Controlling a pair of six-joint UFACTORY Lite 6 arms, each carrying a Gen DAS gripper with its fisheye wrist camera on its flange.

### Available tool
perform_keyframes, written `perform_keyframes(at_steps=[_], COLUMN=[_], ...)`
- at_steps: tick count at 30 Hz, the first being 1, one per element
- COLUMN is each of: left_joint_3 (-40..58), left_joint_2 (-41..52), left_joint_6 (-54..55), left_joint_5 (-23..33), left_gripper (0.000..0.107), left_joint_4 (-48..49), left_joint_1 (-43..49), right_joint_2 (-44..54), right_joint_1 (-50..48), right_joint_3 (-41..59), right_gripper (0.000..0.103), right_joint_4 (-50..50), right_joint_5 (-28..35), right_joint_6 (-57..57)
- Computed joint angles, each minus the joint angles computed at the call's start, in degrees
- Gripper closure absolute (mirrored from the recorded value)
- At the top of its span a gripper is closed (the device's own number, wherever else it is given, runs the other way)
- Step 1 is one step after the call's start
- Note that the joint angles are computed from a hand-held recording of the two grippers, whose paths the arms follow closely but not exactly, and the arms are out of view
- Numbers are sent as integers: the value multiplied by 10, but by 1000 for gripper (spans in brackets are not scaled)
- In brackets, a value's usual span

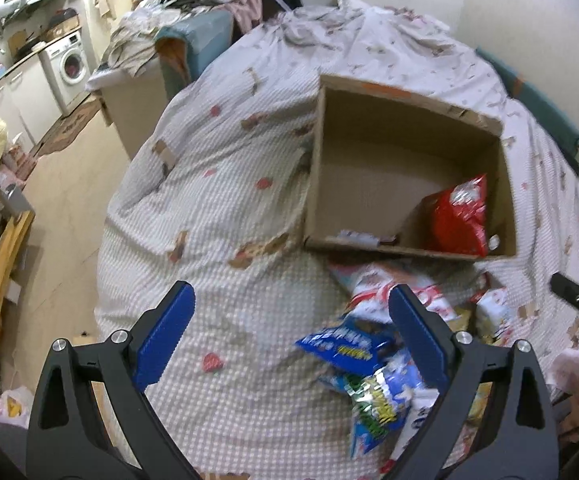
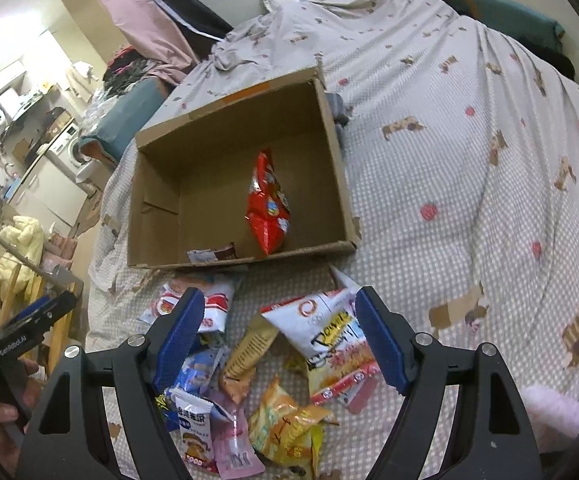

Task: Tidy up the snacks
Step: 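Withdraw both tools from the box back toward the snack pile, then grasp the blue jelly bag with the left tool while the right tool grasps the white Dowels bag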

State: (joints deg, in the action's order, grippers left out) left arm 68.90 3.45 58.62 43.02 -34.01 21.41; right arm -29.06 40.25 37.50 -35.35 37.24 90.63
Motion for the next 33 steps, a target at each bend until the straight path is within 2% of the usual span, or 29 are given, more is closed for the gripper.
perform_keyframes(at_steps=[3,7,12,16,21,27,33], left_joint_3=[12,41,6,-49,-78,-38,-69], left_joint_2=[29,86,111,113,135,201,167], left_joint_6=[-36,-90,-113,-143,-155,-170,-177], left_joint_5=[1,39,83,58,34,76,91], left_gripper=[11,11,11,11,11,11,11], left_joint_4=[33,81,111,142,129,88,94], left_joint_1=[3,-5,-24,-59,-88,-97,-107], right_joint_2=[-9,-9,-2,-12,-41,-79,-72], right_joint_1=[-15,-50,-58,-59,-69,-95,-100], right_joint_3=[-11,-31,-43,-58,-83,-103,-98], right_gripper=[23,23,23,23,23,23,23], right_joint_4=[12,65,84,93,115,143,152], right_joint_5=[4,-27,-31,-27,-21,-16,-24], right_joint_6=[3,-25,-46,-58,-81,-106,-115])
